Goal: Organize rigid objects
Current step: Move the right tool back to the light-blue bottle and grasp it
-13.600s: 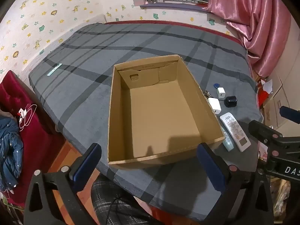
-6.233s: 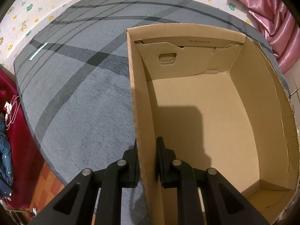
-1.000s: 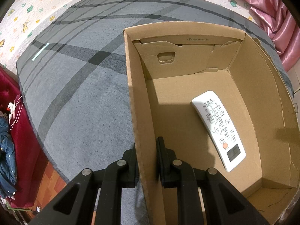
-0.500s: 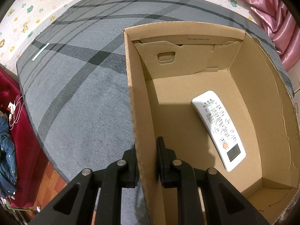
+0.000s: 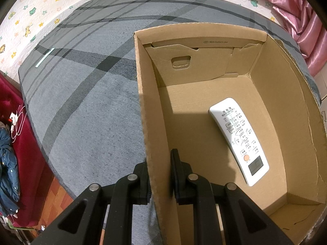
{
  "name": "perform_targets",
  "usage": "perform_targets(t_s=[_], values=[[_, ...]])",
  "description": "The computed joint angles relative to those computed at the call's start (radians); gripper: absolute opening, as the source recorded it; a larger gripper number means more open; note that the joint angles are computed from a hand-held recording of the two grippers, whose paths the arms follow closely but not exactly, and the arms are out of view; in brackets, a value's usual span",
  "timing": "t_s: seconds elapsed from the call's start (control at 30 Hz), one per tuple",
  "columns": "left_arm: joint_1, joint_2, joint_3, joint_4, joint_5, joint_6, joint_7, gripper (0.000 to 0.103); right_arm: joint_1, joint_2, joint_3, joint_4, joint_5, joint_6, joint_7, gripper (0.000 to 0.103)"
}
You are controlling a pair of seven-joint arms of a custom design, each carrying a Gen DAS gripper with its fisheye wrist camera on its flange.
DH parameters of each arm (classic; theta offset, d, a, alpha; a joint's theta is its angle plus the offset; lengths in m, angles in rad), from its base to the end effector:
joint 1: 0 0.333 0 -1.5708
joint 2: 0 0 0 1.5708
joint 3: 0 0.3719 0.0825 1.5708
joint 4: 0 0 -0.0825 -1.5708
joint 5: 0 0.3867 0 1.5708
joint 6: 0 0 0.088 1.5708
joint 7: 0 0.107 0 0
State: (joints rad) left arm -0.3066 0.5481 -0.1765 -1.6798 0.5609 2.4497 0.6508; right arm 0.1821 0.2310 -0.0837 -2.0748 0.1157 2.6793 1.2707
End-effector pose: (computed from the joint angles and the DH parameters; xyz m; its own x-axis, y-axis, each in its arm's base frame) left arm 0.6560 -0.3204 0.3565 0.0939 -0.9929 -0.0735 -0.9244 -0.0596 -0.3767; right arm 0.6255 0.0610 0.4109 0.2974 -0.9538 0.0436 -0.8833 -0.2922 -0.3666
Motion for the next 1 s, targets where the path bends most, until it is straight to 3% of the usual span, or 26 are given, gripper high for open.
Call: perform_targets(t_s=[0.53, 0.87, 1.0], values=[[-0.002, -0.005, 0.001, -0.007, 0.007, 0.005, -0.012, 0.017, -0.002, 0.047, 0.002, -0.038, 0.061, 0.027, -0.064, 0.101], [0.0, -0.007, 0.0, -0.01, 0.002, 0.011, -0.015, 0.017, 0.031, 0.098, -0.022, -0.027, 0.027, 0.052, -0.05, 0.094], [-0.001, -0.004, 0.0, -0.006, 0.002, 0.005, -0.014, 0.017, 0.044, 0.109, -0.03, -0.026, 0.02, 0.057, -0.041, 0.084]])
